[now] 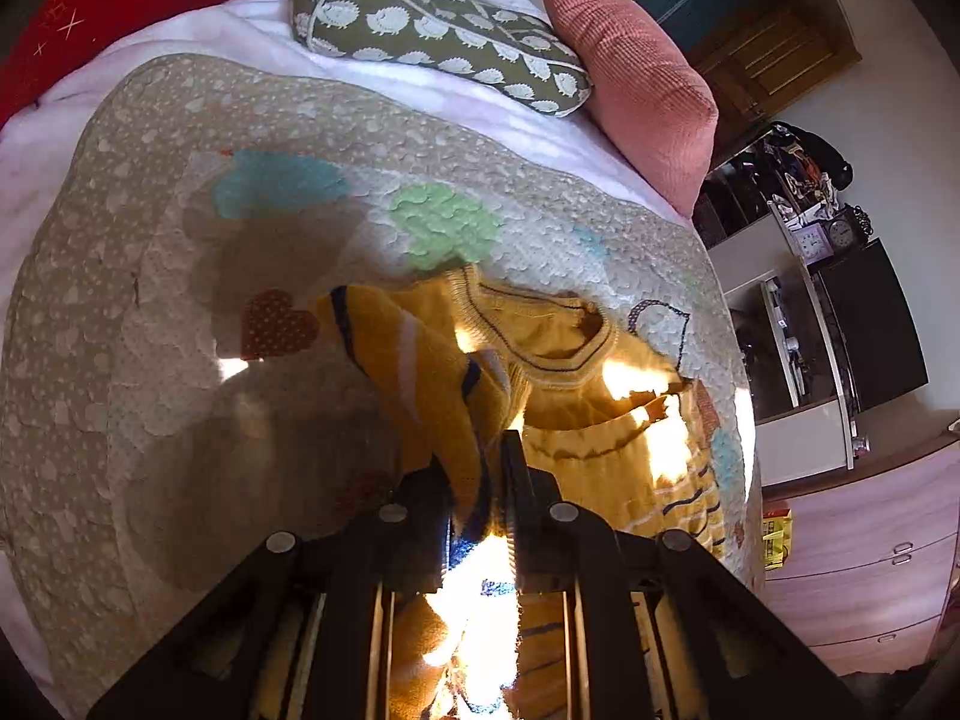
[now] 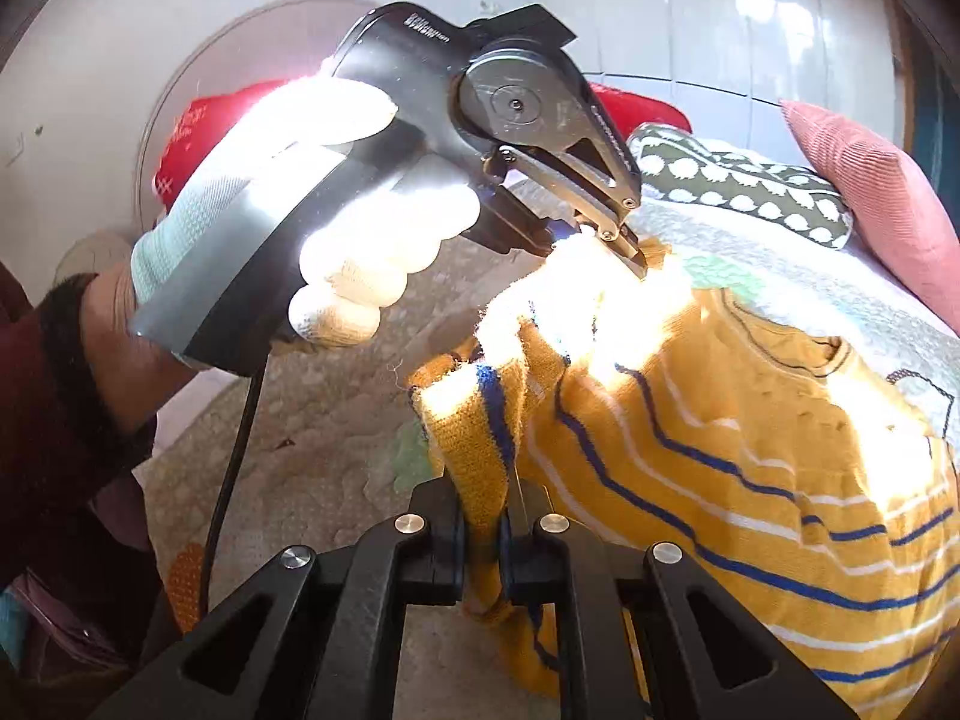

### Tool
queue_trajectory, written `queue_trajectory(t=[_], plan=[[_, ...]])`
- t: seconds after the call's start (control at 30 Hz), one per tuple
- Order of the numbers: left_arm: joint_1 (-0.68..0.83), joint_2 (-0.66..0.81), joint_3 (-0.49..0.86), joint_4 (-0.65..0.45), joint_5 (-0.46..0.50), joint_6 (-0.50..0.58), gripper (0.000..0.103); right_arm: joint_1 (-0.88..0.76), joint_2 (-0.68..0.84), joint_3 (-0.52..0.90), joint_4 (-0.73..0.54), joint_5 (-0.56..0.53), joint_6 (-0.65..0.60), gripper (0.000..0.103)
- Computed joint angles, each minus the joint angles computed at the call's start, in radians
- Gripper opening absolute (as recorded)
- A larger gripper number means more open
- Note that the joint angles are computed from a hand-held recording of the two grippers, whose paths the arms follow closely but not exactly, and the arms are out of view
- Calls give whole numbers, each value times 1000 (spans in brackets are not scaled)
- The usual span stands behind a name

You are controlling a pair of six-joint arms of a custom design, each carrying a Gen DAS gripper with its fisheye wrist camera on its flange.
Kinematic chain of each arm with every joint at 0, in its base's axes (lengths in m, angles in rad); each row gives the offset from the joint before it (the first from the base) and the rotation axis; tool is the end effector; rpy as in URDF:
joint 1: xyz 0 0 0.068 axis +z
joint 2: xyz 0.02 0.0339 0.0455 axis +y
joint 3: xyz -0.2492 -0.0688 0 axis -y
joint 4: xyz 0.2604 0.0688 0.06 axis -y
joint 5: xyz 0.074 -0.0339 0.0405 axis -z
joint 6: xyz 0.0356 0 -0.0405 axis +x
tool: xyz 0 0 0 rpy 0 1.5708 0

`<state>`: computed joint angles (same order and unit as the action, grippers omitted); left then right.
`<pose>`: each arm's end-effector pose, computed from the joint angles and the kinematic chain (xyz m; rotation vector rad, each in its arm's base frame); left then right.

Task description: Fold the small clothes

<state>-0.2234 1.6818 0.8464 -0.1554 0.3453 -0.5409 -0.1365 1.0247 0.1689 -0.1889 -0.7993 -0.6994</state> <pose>0.3149 -0.0839 0.1184 -0.2816 2.6274 -0.7206 0.1582 0.0040 0.0837 -0.8826 2.1189 0.6311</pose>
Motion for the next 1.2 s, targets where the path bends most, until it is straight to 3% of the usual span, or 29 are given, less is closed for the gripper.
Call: queue_trajectory(t=[0.07,0.13,0.3,0.37,0.5,0.6,0.67,0.77,0.83,0.87,1.07,1.2], plan=[[-74,12,81,-50,-56,-28,13,-181,38,64,-147,-108,-144,9],[-154,67,192,-103,-114,-57,13,-382,178,174,-331,-202,-355,9],[-337,297,539,-226,-201,-101,10,-679,595,490,-606,-267,-621,8],[-399,426,717,-299,-233,-103,10,-749,730,622,-685,-259,-651,8],[-475,697,1073,-434,-270,-103,9,-854,935,795,-709,-224,-630,8],[-499,785,1188,-465,-269,-115,9,-898,1093,926,-707,-186,-569,8],[-509,754,1151,-424,-259,-121,9,-914,1192,1017,-756,-146,-550,9],[-529,645,1051,-392,-311,-105,22,-944,1272,1109,-862,-134,-581,14],[-541,525,914,-350,-375,-109,46,-958,1255,1115,-872,-144,-597,22],[-550,471,853,-336,-418,-120,49,-971,1239,1115,-869,-156,-602,23],[-632,166,437,-295,-696,-199,51,-977,1124,1123,-946,-240,-659,37],[-696,20,181,-236,-744,-341,51,-874,1058,1094,-985,-268,-668,37]])
